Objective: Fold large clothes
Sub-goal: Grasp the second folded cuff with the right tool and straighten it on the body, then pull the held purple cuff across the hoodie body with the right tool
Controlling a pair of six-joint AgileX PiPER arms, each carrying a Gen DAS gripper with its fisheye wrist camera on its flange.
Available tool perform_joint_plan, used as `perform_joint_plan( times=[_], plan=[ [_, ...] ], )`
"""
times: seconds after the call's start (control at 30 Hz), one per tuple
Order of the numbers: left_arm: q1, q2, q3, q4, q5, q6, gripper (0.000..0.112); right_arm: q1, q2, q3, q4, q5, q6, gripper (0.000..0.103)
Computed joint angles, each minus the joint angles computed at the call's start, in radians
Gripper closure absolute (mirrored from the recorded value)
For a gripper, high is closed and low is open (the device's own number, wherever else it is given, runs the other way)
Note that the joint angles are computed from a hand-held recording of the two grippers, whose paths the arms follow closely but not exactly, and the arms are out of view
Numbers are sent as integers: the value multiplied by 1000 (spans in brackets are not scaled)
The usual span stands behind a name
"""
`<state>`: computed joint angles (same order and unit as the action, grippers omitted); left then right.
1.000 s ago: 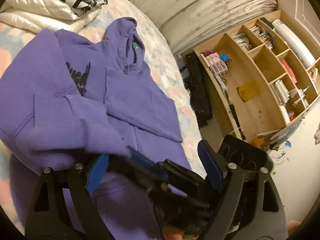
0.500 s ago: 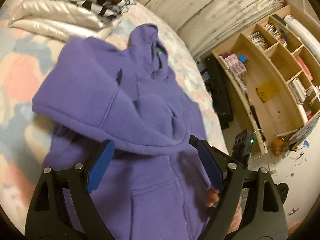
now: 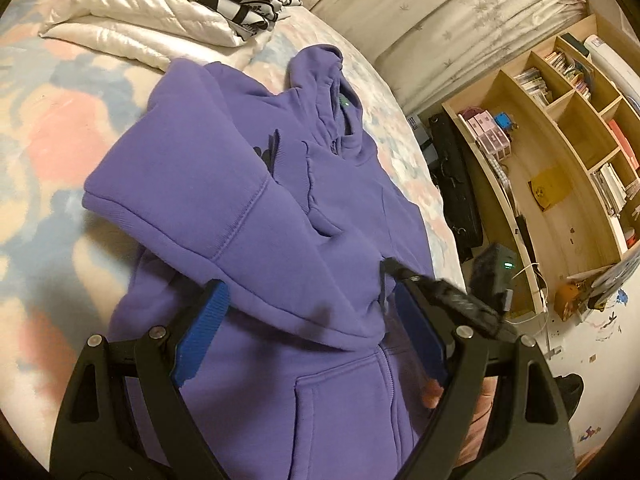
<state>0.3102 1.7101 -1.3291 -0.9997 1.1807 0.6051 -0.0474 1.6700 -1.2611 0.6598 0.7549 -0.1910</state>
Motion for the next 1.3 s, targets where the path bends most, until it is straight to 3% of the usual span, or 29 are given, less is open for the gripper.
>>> perform_joint_plan(
  times=[0.1, 0.13, 0.17, 0.23, 0.3, 0.4, 0.6, 0.83, 0.97, 1.13, 1.23, 1.3],
  plan=[
    [6, 0, 3, 1, 0, 3, 29, 70, 56, -44, -121, -1, 111, 45],
    [6, -2, 5, 1, -1, 3, 29, 103, 49, -35, -164, -32, 130, 62],
    [8, -4, 7, 0, -4, 7, 29, 124, 38, -25, -190, -41, 128, 65],
    [11, -7, 12, -5, -6, 15, 29, 179, 2, -21, -281, -54, 161, 88],
    [14, -15, 16, -6, -12, 26, 29, 190, -22, -33, -226, -34, 108, 88],
    [15, -31, 21, -4, -20, 34, 29, 260, -101, -87, -271, -37, 84, 88],
    [16, -61, -1, -5, -24, 53, 29, 386, -156, -280, -541, -86, 180, 88],
    [-3, -53, -60, 8, -46, 37, 29, 323, -22, -505, -685, -74, 226, 88],
    [-13, -20, -107, 41, -58, 9, 29, 216, 64, -522, -733, -77, 276, 88],
    [-15, 18, -149, 36, -52, -17, 29, 26, 140, -541, -483, -31, 109, 88],
    [-32, 30, -165, 44, -66, -32, 29, 28, 152, -578, -434, -61, 60, 88],
    [-41, 36, -176, 48, -68, -48, 29, 39, 125, -616, -411, -28, 71, 88]
  ],
)
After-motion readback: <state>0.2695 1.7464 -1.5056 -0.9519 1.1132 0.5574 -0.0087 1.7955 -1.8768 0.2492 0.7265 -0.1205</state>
